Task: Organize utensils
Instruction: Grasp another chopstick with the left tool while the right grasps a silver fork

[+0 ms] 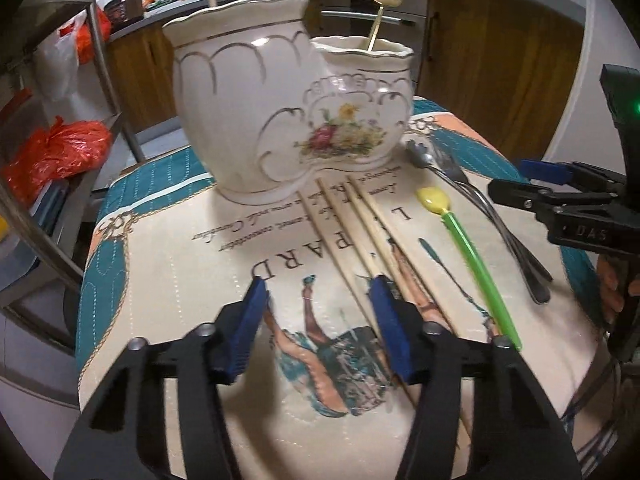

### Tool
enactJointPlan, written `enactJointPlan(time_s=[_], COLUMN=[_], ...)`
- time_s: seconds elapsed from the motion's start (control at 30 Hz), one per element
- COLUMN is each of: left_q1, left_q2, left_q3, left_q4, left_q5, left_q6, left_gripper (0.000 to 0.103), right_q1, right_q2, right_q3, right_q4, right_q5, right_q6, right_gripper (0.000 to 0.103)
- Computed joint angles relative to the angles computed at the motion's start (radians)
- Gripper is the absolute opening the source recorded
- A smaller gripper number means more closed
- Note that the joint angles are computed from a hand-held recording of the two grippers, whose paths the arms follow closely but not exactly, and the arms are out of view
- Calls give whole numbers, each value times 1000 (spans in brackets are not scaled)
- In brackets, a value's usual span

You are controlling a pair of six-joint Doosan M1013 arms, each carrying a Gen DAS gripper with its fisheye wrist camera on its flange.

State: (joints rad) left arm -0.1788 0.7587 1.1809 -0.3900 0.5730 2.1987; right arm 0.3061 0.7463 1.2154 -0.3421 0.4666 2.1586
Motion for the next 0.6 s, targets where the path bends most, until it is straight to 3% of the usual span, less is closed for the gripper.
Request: enactJointPlan(time_s=[0.23,0.6], left_q1=[5,14], left_q2=[-3,5], left_q3=[1,-22], left_q4=[-35,12], left_q5=[21,38], left_q6=[68,27], left_gripper=[33,28], right_q1=[8,9], right_q2=[0,-2], right_q3=[-8,-8], right_q4=[106,163], right_q5=[4,42], right_q6=[-183,-262], right_gripper=[36,13])
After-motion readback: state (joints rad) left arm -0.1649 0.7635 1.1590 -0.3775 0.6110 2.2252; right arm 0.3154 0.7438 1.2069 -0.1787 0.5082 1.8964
